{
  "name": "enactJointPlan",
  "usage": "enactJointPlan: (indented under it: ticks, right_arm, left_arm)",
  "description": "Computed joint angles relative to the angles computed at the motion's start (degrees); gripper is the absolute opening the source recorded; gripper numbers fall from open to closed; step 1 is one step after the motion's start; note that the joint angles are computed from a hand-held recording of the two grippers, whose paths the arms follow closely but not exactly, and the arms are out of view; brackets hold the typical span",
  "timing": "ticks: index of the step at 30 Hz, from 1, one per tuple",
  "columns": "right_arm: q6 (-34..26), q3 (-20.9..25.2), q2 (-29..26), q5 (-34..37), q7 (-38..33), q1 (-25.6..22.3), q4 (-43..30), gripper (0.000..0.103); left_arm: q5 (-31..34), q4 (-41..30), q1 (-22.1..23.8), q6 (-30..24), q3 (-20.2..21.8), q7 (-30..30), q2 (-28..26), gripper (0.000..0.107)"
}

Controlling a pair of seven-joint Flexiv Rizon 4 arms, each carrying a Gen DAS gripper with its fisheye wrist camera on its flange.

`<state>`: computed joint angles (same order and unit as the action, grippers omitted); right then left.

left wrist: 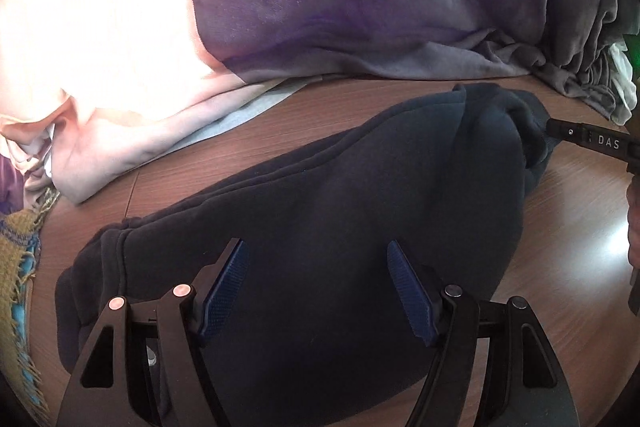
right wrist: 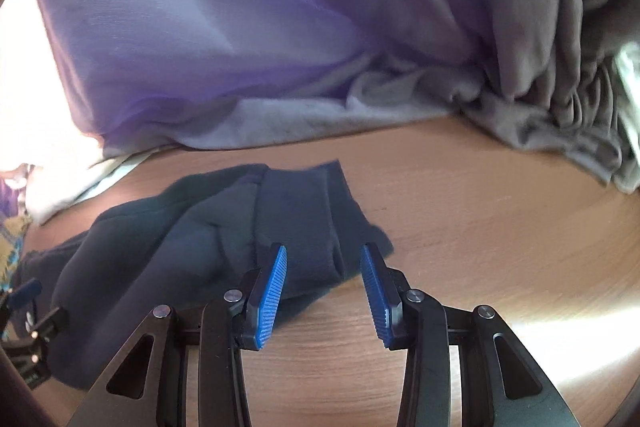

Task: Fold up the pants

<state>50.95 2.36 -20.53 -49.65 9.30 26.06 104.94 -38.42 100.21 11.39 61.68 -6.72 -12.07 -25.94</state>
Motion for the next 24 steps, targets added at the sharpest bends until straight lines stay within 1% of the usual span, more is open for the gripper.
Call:
enactJointPlan:
  ticks: [5,7,9,11,13,15,16,17,19,24]
  right_arm:
    - [4.69,-0.65,-0.26,-0.72,5.17,-0.51,1.79,0.040]
    - [6.76,-1.06,-0.41,-1.34,6.84,-0.66,2.25,0.039]
    - [8.46,-1.43,-0.55,-2.19,7.54,-0.77,2.40,0.018]
    - [7.93,-1.88,-0.19,-3.47,8.08,-0.37,2.44,0.009]
    - [6.58,-2.23,0.45,-5.57,8.08,-0.02,2.24,0.008]
    - [1.87,-2.38,1.64,-8.25,7.50,0.66,1.61,0.008]
    - [-0.88,-2.08,1.99,-8.69,6.23,0.67,0.96,0.008]
    - [-2.30,-1.68,2.08,-8.69,5.67,0.39,0.57,0.008]
    - [-6.21,-0.67,1.58,-6.23,1.87,-0.24,-1.10,0.007]
    - [-8.72,0.16,-0.80,-1.54,-4.18,-1.39,-2.88,0.007]
  left_arm:
    - [1.65,-0.28,-0.55,0.48,0.58,-1.13,-0.68,0.072]
    - [2.14,-0.33,-0.52,0.85,0.52,-1.08,-0.87,0.072]
    - [2.44,-0.70,-0.36,0.59,0.42,-1.19,-1.11,0.072]
    - [2.66,-1.07,-0.27,0.38,0.33,-1.46,-1.26,0.072]
    - [2.39,-0.90,-0.19,1.03,-0.13,-0.97,-1.21,0.072]
    - [1.92,-0.41,-0.15,2.09,-0.69,0.01,-1.06,0.075]
    - [1.78,-0.15,-0.25,2.65,-0.86,0.29,-1.02,0.076]
    - [1.83,-0.02,-0.33,2.78,-0.90,0.40,-1.00,0.076]
    - [2.37,0.06,-0.63,2.53,-0.67,0.20,-1.02,0.076]
    - [3.68,-0.21,-1.10,3.30,-0.35,-0.83,-1.75,0.077]
